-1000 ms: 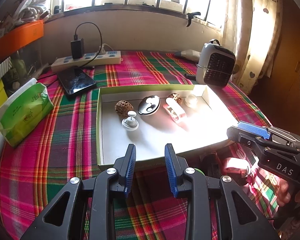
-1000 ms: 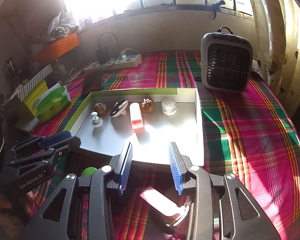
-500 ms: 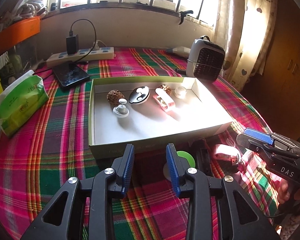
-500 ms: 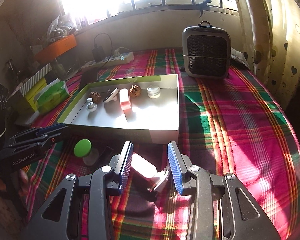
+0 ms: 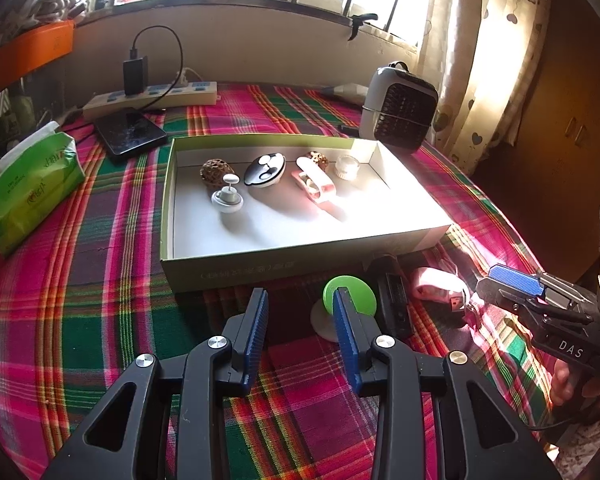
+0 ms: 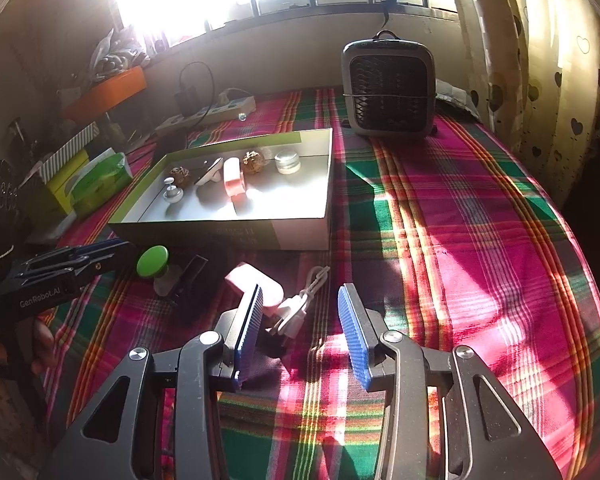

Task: Organize objects
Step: 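Withdraw both grippers from the box toward the massager and cable, then move the right gripper to the white USB cable while the left gripper moves to the green-topped massager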

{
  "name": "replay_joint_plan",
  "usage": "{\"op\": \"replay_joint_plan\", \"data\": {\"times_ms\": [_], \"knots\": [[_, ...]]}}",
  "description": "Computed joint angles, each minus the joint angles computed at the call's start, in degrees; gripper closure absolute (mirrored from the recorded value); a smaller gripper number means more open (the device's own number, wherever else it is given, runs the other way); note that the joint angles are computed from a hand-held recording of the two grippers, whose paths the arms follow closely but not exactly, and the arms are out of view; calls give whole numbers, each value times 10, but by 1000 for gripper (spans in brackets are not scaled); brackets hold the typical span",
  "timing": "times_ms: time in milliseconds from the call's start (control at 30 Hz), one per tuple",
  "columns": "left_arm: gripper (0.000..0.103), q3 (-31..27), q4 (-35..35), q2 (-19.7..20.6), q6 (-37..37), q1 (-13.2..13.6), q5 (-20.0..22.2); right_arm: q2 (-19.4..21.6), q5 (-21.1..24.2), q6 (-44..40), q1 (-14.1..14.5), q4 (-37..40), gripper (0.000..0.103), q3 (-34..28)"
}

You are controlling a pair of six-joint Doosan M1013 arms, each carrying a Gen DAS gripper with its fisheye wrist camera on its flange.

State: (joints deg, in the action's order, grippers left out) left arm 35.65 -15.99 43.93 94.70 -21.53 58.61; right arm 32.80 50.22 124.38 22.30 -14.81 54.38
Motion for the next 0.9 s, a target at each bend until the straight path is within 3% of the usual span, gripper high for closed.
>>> {"op": "replay_joint_plan", "data": {"times_ms": [333, 633, 900], "knots": [[71, 5, -14, -1, 7, 1, 6, 12, 22, -28, 2, 19, 59, -14], [70, 5, -20, -1, 12, 1, 8, 27, 79, -13, 9, -39, 59, -37], [70, 4, -20, 0, 11, 1, 9, 19, 87, 26, 5, -64, 59, -24]]}}
